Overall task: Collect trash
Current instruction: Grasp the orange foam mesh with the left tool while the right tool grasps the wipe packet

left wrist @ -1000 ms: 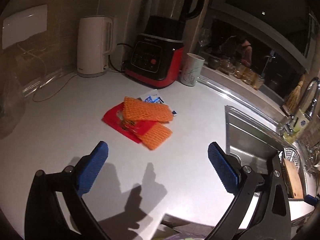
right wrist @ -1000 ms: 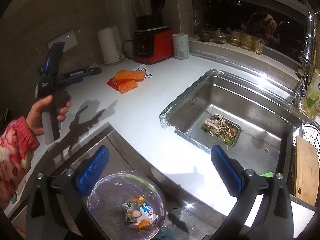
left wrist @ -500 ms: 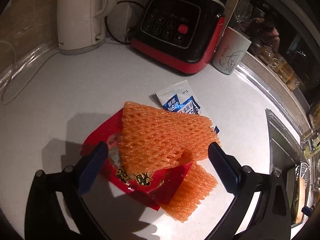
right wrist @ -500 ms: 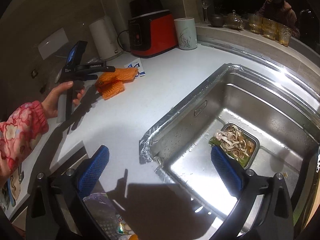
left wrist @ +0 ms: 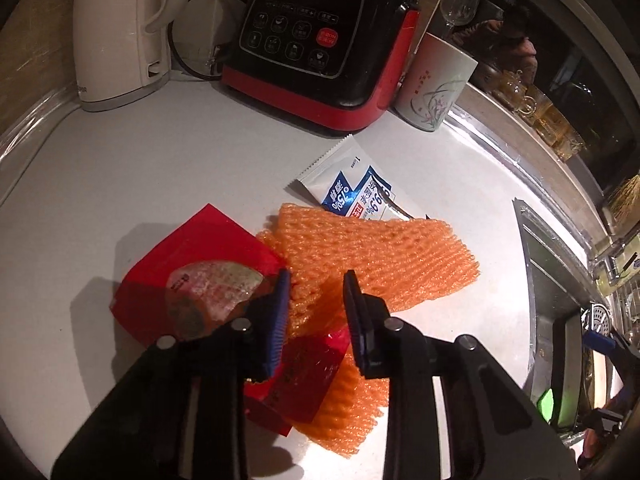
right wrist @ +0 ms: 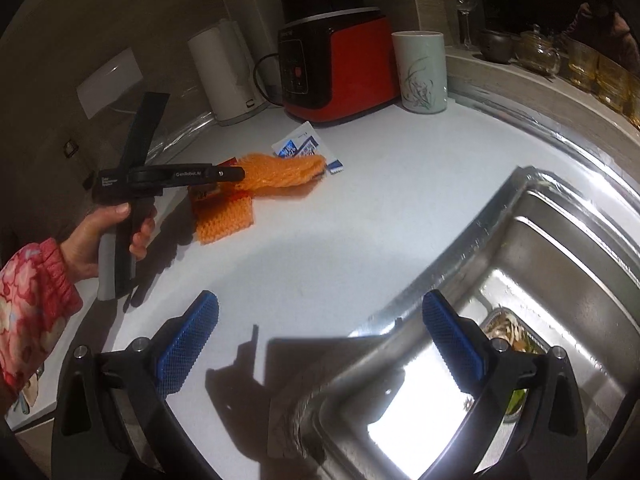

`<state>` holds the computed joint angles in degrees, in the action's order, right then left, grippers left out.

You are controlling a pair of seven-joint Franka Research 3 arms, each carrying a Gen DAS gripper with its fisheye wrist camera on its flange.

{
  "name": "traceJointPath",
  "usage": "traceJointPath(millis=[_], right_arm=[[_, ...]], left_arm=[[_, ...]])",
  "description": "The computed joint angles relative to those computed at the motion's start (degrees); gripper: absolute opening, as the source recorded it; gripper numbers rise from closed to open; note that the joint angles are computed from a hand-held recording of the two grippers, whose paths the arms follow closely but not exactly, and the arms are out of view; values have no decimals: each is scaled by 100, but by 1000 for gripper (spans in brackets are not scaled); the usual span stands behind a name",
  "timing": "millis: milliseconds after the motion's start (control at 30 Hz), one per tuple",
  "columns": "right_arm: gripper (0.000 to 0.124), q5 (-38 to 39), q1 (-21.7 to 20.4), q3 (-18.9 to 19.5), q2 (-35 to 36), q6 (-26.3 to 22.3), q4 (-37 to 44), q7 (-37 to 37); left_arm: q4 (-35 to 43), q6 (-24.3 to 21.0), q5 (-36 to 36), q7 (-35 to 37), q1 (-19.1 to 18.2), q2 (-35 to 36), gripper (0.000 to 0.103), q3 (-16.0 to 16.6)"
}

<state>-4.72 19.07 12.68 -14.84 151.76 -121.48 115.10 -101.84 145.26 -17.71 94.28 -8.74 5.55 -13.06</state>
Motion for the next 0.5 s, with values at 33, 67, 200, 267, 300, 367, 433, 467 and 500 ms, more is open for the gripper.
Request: traceJointPath(millis=[33, 67, 200, 267, 300, 367, 433, 467, 500], right_arm=[[101, -113, -40, 18, 185, 1, 185, -36], [101, -226, -64, 22, 384, -24, 398, -53], [101, -488, 25, -139, 1050, -71, 1102, -241], [101, -709, 84, -250, 1392, -119, 1487, -249], [101, -748, 123, -320, 1557, -132, 1678, -301], [101, -646, 188, -462, 1919, -106, 2097, -609], [101, -359, 233, -559, 2363, -190, 2648, -1090], [101, -210, 253, -600, 2638, -330, 3012, -1324], [96, -70, 264, -643, 2935, -540, 3416, -1540]], left_arm=[[9, 29, 58, -14, -13, 10, 17, -1], [30, 26, 82, -20, -20, 25, 16, -6], [53, 4, -2, 96, -24, 31, 12, -45], [2, 47, 4, 114, -43, -20, 11, -52], [-32, 75, -86, 170, -42, -60, 11, -61], [-108, 99, -436, 424, -28, -156, 11, -79], [-187, 117, -634, 579, -48, -256, 11, -63], [-224, 107, -738, 661, -57, -305, 11, -48], [-264, 103, -781, 682, -70, -353, 11, -25]])
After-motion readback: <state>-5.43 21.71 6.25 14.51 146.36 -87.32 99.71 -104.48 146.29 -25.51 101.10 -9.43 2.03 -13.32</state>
